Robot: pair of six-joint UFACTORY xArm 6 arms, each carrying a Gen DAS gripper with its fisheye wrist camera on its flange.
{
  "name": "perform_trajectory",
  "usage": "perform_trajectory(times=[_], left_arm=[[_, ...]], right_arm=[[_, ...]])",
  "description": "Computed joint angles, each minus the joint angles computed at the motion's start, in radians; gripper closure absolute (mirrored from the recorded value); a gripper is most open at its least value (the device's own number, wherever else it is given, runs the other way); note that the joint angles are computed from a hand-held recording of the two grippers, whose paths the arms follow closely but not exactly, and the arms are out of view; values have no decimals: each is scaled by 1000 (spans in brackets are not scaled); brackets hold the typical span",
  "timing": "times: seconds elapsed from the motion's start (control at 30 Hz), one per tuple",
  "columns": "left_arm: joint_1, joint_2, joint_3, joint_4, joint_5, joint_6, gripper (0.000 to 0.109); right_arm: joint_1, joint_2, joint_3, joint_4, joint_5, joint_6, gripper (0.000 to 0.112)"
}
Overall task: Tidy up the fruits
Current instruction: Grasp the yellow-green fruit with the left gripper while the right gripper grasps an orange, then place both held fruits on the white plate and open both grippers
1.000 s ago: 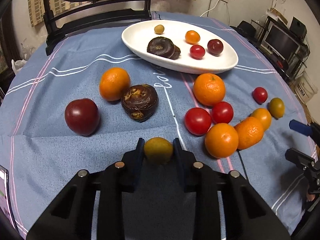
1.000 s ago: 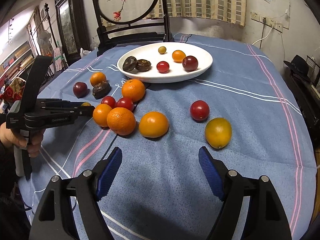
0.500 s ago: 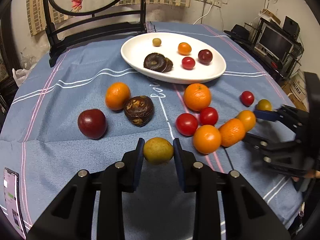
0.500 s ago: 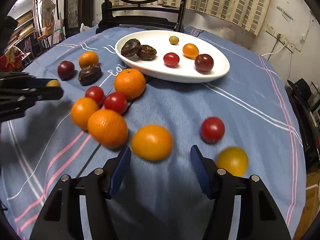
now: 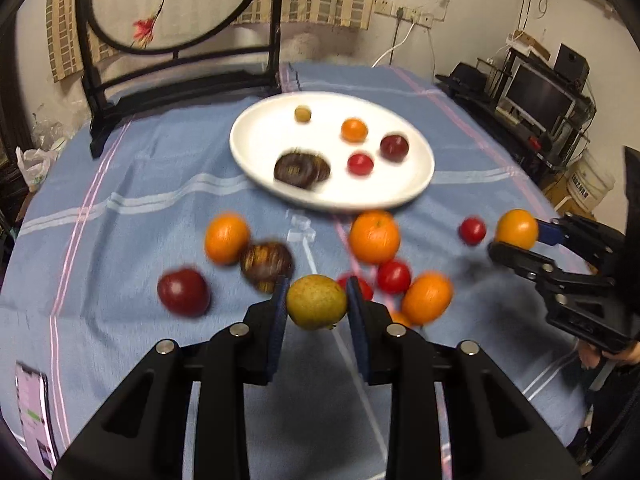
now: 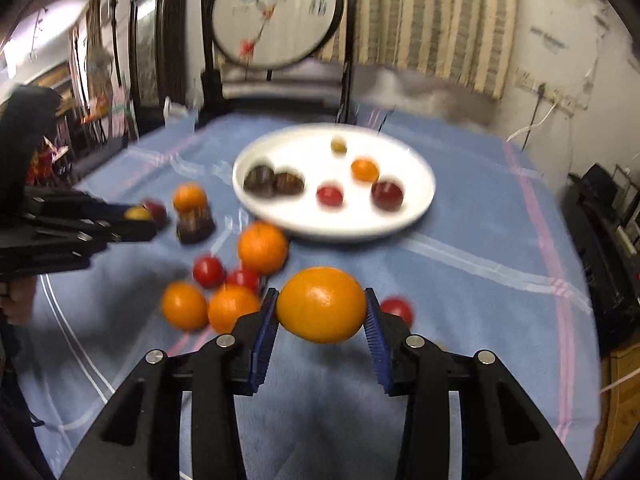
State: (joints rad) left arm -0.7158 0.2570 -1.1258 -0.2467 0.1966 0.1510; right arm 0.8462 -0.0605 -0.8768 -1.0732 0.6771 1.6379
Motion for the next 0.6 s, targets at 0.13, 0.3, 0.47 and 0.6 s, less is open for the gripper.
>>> perform_trajectory(times=[0.13, 0.3, 0.47, 0.6], left_arm=[[-1, 70, -138, 48, 21, -52, 80], [5, 238, -399, 147, 101, -187, 80], [7, 387, -609, 210, 196, -253, 80], [13, 500, -770, 232, 266, -290, 80]], right_arm=[[-17, -4, -45, -67, 44, 14, 70], [-88, 93, -128, -62, -10, -14, 70], [-149, 203, -210, -25, -62, -65, 70], [-187, 268, -260, 29, -98, -118, 70]])
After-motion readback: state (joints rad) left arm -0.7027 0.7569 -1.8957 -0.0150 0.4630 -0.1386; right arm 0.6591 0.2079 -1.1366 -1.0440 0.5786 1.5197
